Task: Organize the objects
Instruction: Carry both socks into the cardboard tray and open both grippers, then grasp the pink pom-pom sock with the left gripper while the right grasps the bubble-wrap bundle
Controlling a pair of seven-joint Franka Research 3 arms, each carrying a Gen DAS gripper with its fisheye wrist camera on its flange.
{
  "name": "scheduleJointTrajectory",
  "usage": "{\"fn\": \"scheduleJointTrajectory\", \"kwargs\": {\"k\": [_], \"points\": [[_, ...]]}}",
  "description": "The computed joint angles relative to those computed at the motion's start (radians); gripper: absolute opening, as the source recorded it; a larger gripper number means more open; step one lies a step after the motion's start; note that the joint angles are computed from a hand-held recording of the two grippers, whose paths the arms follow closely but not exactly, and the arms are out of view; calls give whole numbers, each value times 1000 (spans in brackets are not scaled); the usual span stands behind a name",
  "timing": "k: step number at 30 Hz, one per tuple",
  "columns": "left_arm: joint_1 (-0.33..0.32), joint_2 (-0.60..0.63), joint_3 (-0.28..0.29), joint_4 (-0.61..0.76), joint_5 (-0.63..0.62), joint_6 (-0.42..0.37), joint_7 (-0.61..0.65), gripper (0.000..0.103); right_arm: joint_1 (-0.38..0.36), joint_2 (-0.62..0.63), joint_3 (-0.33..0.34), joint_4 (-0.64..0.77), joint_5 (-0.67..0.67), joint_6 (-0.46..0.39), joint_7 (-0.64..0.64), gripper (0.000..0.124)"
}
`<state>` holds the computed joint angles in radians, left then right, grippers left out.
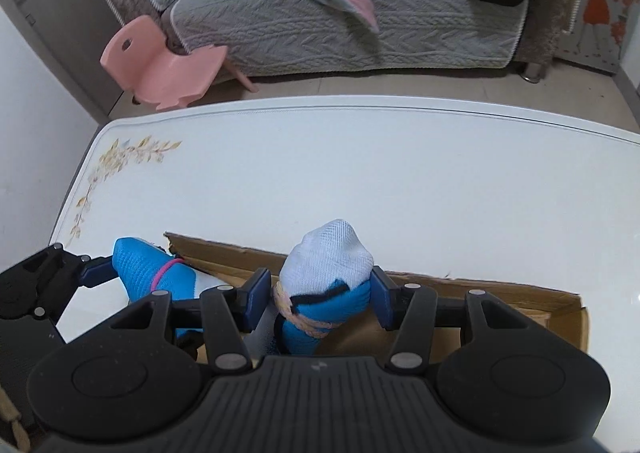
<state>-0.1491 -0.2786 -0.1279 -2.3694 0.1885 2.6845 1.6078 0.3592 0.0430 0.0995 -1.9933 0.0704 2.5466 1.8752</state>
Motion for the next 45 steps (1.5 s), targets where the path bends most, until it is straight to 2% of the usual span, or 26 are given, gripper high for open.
{"fn": "scheduleJointTrajectory", "kwargs": {"k": [5, 9, 15, 16, 18, 19, 24, 27, 28, 31, 35, 37, 40, 42, 45], "points": [[32, -9, -49, -27, 139, 12, -46, 84, 10, -22, 8, -31, -11, 5, 34, 48], [30, -11, -51, -29, 181, -4, -68, 88, 14, -24, 14, -34, 6, -3, 34, 48], [6, -27, -22, -20, 123, -35, -50, 90, 12, -9, 8, -16, 4, -11, 46, 51], [6, -35, -21, -22, 117, -34, -49, 91, 11, -14, 6, -17, -7, -10, 54, 54], [3, -53, -16, -23, 102, -45, -47, 91, 8, -27, 4, -22, -18, 2, 70, 68], [0, -63, -14, -23, 94, -53, -43, 92, 5, -39, 3, -29, -15, 9, 68, 73], [-22, -154, 10, -30, 23, -129, -21, 93, -14, -128, 4, -69, 1, 9, 56, 74], [-40, -225, 34, -41, -40, -170, -17, 99, -27, -230, 6, -131, 23, -7, 27, 78], [-45, -245, 43, -42, -63, -190, -18, 99, -30, -272, 7, -164, 35, -7, 14, 81], [-59, -323, 66, -58, -120, -293, -13, 99, -39, -404, 8, -262, 79, -47, -10, 82], [-69, -470, 70, -109, -161, -495, -28, 100, -59, -609, 17, -410, 104, -129, -40, 84], [-67, -550, 65, -142, -188, -604, -75, 100, -69, -714, 18, -491, 127, -167, -34, 86], [-99, -669, 86, -200, -252, -751, -109, 101, -87, -859, 34, -602, 144, -239, -8, 86], [-129, -736, 78, -235, -266, -836, -108, 100, -98, -938, 49, -663, 144, -278, 7, 87], [-173, -827, 49, -291, -283, -885, -120, 101, -91, -1034, 54, -740, 168, -314, 27, 87]]}}
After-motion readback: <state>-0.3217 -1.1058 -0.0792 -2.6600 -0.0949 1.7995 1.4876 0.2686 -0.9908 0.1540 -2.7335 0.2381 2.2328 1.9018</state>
